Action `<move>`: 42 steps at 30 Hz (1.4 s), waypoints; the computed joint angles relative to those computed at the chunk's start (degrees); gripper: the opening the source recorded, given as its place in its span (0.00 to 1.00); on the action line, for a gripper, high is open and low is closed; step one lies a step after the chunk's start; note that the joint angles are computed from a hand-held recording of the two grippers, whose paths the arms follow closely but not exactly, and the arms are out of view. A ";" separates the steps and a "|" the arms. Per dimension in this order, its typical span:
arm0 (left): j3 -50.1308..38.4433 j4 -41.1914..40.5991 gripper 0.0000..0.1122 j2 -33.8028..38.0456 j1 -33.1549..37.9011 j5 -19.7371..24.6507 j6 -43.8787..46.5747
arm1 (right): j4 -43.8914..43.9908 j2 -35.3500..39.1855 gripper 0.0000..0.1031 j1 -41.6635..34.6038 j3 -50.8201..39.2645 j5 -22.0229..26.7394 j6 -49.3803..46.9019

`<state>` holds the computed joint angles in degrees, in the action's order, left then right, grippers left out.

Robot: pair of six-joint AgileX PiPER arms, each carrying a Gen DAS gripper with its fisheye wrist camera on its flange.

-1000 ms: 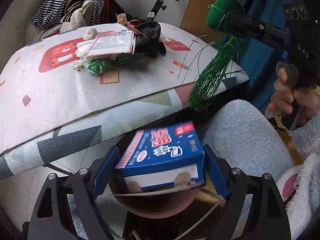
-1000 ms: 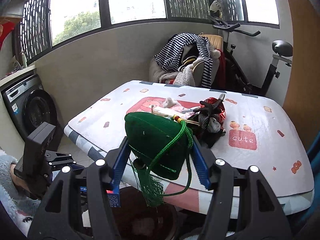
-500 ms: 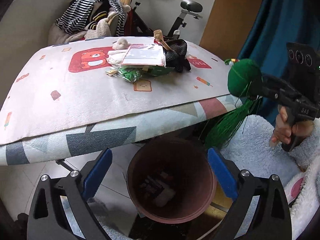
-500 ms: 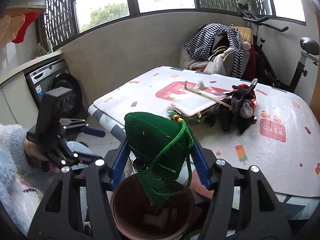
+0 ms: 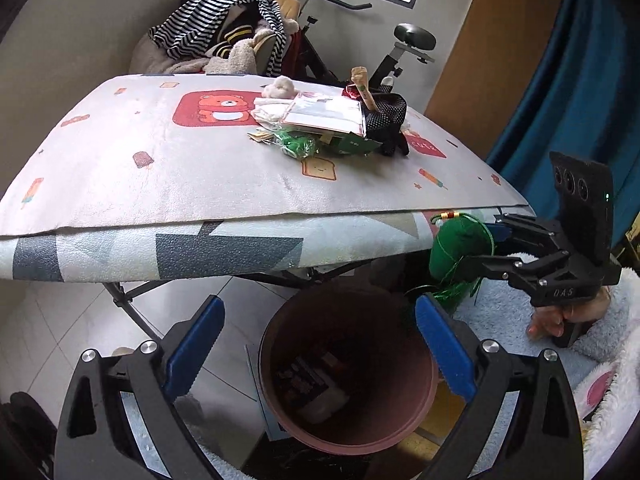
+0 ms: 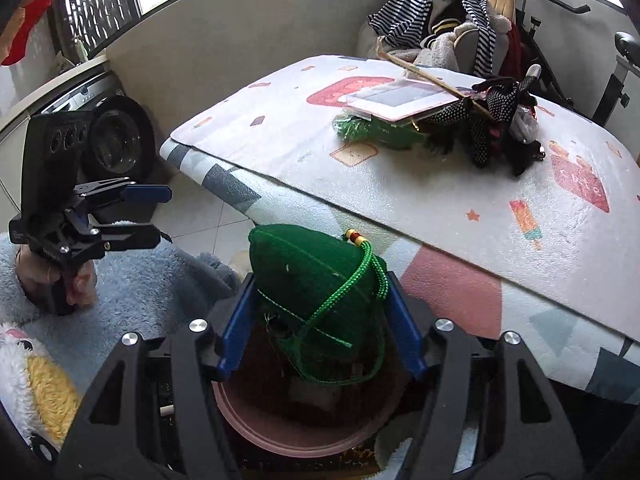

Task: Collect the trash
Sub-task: 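Drop the blue carton into the bin with the left tool while the right tool drops the green pouch, then move the left tool back over the table toward the clear card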

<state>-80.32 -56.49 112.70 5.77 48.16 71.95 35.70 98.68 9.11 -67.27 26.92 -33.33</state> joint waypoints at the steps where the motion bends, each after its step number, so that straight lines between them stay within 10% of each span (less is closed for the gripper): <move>1: -0.24 -0.41 0.84 0.20 0.45 0.76 0.04 | -0.01 0.12 0.62 0.03 0.01 0.03 -0.08; 13: -1.51 1.47 0.84 1.26 0.11 1.43 -3.00 | -3.52 1.79 0.63 0.74 -1.16 -0.46 2.77; 21: -1.26 0.97 0.84 1.22 0.49 1.24 -3.37 | -5.24 1.88 0.92 0.81 -1.12 -0.90 4.71; 42: 0.03 1.59 0.84 0.24 -0.19 -2.12 -4.30 | -5.22 1.93 0.94 -0.40 -0.86 -1.34 5.78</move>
<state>-80.29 -54.90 112.94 5.57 46.04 67.64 30.48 100.61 8.71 -68.13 25.58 -27.55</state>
